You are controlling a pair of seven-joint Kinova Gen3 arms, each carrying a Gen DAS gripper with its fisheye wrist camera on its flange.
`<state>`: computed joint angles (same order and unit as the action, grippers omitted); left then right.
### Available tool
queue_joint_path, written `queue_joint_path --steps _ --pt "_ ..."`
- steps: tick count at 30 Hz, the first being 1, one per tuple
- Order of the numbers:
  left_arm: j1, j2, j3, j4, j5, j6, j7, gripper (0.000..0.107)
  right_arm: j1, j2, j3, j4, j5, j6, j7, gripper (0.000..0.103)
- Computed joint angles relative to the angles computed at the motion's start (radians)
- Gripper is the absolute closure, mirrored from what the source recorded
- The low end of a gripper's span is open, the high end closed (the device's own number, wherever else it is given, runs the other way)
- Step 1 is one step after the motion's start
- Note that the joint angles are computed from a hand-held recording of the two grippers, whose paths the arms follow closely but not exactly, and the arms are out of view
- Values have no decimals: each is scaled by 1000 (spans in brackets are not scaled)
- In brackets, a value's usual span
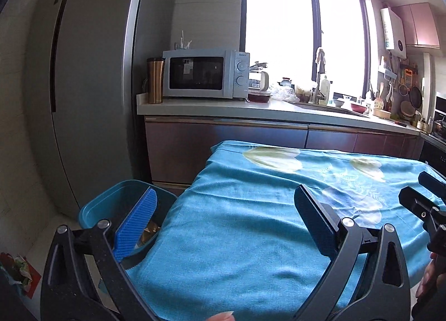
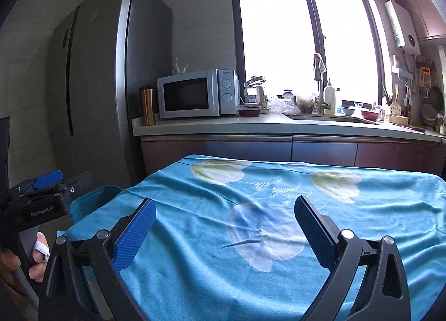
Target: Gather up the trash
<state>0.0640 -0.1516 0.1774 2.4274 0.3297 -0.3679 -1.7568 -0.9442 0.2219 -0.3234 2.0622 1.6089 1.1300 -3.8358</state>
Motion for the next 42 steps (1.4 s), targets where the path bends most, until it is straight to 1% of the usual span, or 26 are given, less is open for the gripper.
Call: queue_joint_path --steps 2,5,6,8,14,22,27,32,42 --pt "-6 6 33 9 44 -27 -32 10 -9 2 -1 6 -4 28 -10 7" --pt "12 11 39 19 72 -60 -53 10 -19 7 -3 16 1 59 -37 7" --pt "11 16 57 27 99 -84 -73 10 -24 9 -5 20 1 70 -42 7" --pt "24 20 70 31 144 -105 -114 10 -30 13 -7 20 -7 84 -38 7" --pt "72 29 68 44 204 -159 -165 10 -41 14 -7 26 -19 112 -45 7" --pt "122 37 61 63 244 -228 -197 10 -50 21 -8 28 -31 145 -66 7" --pt "149 48 69 76 289 -281 -232 10 -53 21 -6 23 -46 153 -71 7" --pt "166 41 63 83 302 -295 -244 10 -57 22 -6 22 -45 158 -65 7" --pt "169 36 66 85 320 -302 -256 10 -49 18 -5 20 -44 136 -56 7"
